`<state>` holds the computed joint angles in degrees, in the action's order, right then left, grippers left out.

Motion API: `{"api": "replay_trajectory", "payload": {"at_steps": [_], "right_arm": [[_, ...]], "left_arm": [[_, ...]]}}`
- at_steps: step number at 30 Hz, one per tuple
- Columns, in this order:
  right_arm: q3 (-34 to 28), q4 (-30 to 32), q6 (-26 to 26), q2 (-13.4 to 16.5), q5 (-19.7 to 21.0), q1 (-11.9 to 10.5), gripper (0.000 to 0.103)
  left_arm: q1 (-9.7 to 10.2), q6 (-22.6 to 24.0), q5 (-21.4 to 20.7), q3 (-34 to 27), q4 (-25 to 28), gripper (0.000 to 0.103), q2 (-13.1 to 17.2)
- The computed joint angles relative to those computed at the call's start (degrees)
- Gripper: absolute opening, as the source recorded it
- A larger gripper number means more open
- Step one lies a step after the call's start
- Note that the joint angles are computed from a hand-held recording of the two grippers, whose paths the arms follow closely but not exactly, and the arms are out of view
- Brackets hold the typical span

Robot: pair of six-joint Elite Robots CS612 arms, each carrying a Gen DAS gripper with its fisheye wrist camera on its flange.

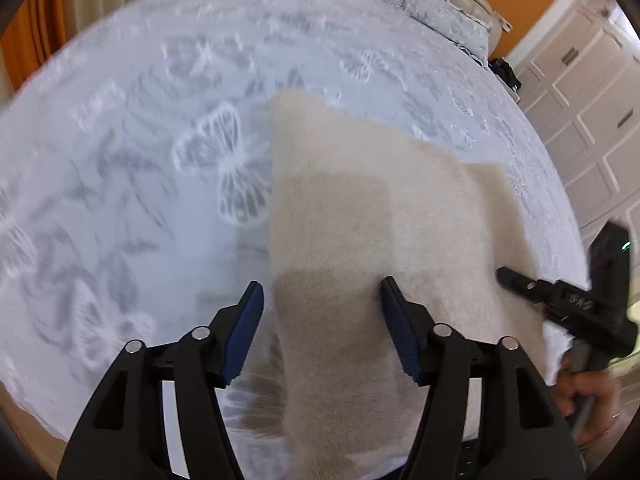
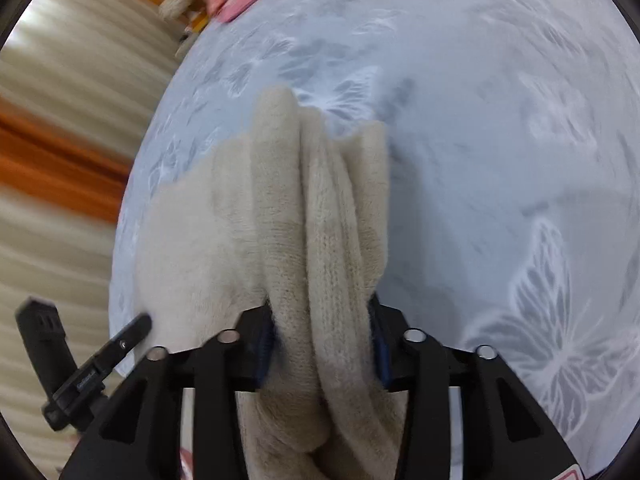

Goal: Fold small clothes

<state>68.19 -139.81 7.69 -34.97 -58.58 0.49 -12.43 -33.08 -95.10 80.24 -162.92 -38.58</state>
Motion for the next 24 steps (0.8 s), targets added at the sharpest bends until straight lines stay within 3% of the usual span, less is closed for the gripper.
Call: {"api": "replay_trajectory", "payload": {"at_steps": [1, 3, 5, 6, 9, 12, 14, 16, 18, 21, 24], "right_arm": [[0.84, -1.72, 2.02, -0.48, 0.60, -0.33, 0.042], [3.90, -7.96, 4.40, -2.84, -2.94, -0.42, 0.042], [6.10, -12.80, 1.32, -4.77, -3.18, -0.37, 0.038], [6.41, -13.22, -1.63, -5.45, -2.51, -0.17, 0.025], [4.11, -6.88, -9.98, -5.38, -1.14, 1.02, 0.012], [-0.42, 1.42, -15.56, -2.53, -7.23, 2.66, 0.008], [-3.34, 6.97, -15.39, 0.14, -8.26, 2.57, 0.005], [-3.87, 7.79, -14.30, 0.21, -6.01, 1.90, 0.005], [-3.82, 6.80, -14.20, -0.99, -6.72, 2.02, 0.010], [-5.00, 1.02, -13.77, -0.94, -5.06, 1.87, 0.015], [-10.78, 2.06, -10.18, 2.38, -1.30, 1.62, 0.014]], "left_arm": [[0.09, -1.03, -0.09, 0.24, -0.64, 0.060, -0.10], [-0.01, -2.51, 1.14, 1.08, -1.66, 0.058, -0.96], [-0.09, -4.24, 1.66, 2.58, -4.76, 0.058, -2.03], [-0.08, -5.33, 1.77, 3.27, -6.81, 0.058, -2.36], [-0.34, -7.16, 1.65, 3.25, -7.12, 0.061, -2.36], [-0.94, -5.32, 1.79, 0.93, -0.28, 0.061, -0.92], [-1.01, -6.40, 1.59, 0.52, 1.52, 0.076, 0.02], [-0.39, -10.13, -0.78, 0.84, 0.56, 0.078, 0.22], [0.38, -13.62, -2.87, 1.66, -2.19, 0.074, -0.67], [0.74, -12.24, -1.76, 0.58, -6.07, 0.074, -1.07], [1.34, -9.80, -1.23, -5.78, -3.77, 0.074, 1.24]]}}
